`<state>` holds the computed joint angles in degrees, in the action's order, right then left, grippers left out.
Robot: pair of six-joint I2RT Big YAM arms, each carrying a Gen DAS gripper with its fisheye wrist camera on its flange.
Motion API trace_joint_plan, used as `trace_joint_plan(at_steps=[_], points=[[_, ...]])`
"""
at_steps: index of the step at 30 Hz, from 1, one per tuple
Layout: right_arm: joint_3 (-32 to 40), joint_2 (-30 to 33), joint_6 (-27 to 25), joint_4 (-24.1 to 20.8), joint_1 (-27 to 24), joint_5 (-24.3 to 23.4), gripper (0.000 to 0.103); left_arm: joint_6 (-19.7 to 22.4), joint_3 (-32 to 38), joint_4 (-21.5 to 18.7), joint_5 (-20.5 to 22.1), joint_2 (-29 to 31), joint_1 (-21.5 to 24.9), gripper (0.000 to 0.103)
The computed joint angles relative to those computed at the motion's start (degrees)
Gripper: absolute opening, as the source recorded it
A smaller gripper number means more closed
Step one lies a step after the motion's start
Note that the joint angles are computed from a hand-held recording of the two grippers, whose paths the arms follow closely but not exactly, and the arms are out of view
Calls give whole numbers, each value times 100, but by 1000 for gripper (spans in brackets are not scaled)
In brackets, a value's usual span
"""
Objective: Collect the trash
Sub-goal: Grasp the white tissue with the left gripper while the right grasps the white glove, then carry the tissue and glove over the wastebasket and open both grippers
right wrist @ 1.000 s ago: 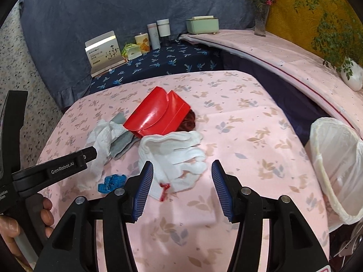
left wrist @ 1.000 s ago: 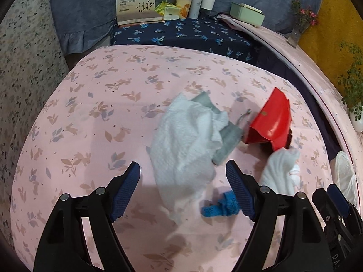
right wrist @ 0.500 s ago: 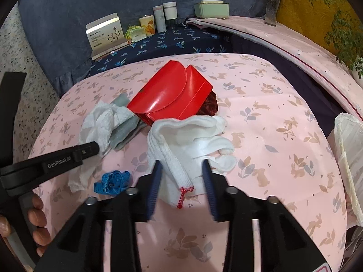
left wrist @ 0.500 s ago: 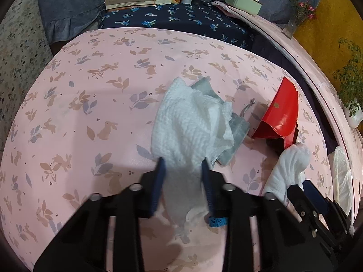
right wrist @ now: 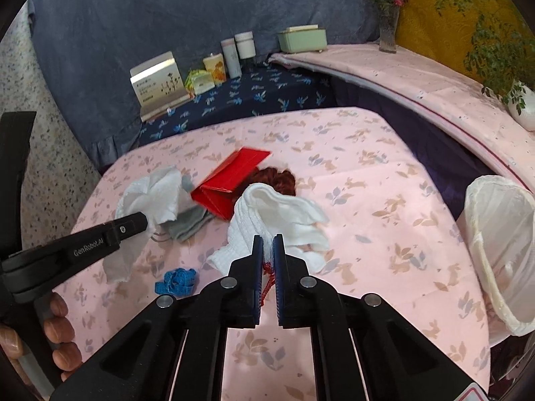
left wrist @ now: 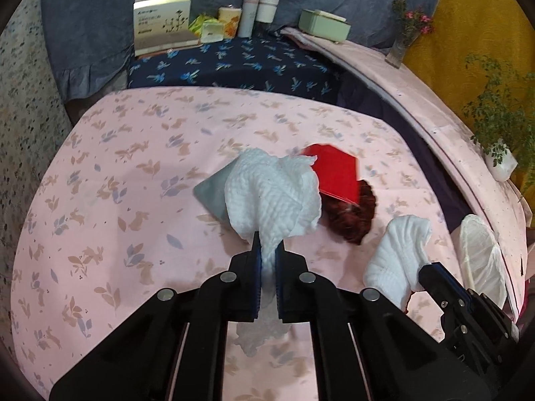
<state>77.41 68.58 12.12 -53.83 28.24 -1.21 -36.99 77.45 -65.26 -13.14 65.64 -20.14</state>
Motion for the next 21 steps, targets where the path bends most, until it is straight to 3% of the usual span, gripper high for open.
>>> trace_joint_plan(at_steps=[9, 21], points=[[42, -429, -143, 35, -691, -116, 6, -18, 816, -117, -320, 564, -904, 5], [-28, -767, -442, -3, -2244, -601, 6, 135, 2098, -208, -443, 1699, -1935, 5]])
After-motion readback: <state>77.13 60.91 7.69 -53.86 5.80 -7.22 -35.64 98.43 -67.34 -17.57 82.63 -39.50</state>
